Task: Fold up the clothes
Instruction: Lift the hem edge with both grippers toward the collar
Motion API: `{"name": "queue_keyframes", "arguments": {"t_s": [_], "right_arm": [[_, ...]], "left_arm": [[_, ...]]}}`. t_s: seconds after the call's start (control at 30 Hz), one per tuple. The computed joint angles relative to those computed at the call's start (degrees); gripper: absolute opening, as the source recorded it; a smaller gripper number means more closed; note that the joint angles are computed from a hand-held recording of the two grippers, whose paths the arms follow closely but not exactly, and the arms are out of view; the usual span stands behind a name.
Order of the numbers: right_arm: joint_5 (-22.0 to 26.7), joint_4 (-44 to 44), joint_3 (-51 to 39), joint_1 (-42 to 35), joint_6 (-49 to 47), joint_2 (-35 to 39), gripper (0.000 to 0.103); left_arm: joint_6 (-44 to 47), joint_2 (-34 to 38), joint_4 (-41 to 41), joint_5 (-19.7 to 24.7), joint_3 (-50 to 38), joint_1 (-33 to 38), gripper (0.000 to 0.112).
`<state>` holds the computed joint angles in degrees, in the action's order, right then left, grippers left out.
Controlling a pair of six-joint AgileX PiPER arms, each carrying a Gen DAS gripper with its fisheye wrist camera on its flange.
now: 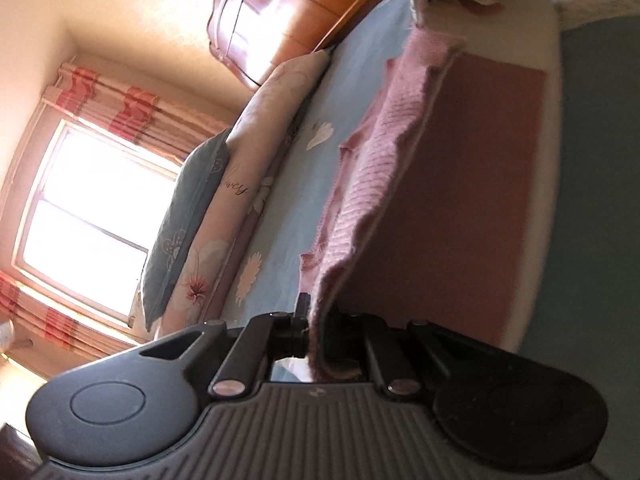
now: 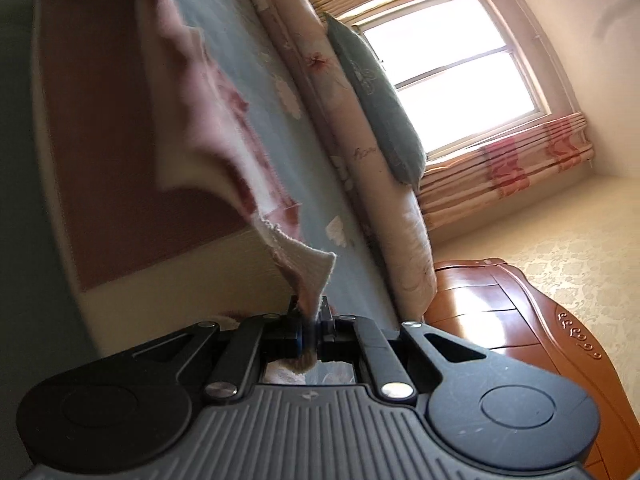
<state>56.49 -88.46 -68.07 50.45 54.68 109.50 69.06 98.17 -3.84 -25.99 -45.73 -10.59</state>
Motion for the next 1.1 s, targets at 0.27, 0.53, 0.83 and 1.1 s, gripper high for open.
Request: {"name": "queue_keyframes", "arguments": {"t_s": [0.27,0.53,0.83,1.1], "right_arm": [[-6.51,-4.84,-10.11,-9.02,-2.37,8.43,0.006],[-9.82,-4.83,-20.46,-13.45,-6.11,15.8,0.006],[-13.45,-0.7,-29.67,-16.71,-12.99,23.04,0.007],[-14.67,6.45,-37.01,-17.71,-19.57,25.99,0.007]], "left_arm": [[-0.35,11.96,-2.16,5.27,-16.8,0.33,0.006],[1.02,21.16,-4.55,10.42,-30.53,1.62,0.007],[2.99,28.78,-7.31,14.94,-40.62,2.18,0.008],[-5.24,29.09,-0.84,17.12,-40.69,3.24,0.009]]}}
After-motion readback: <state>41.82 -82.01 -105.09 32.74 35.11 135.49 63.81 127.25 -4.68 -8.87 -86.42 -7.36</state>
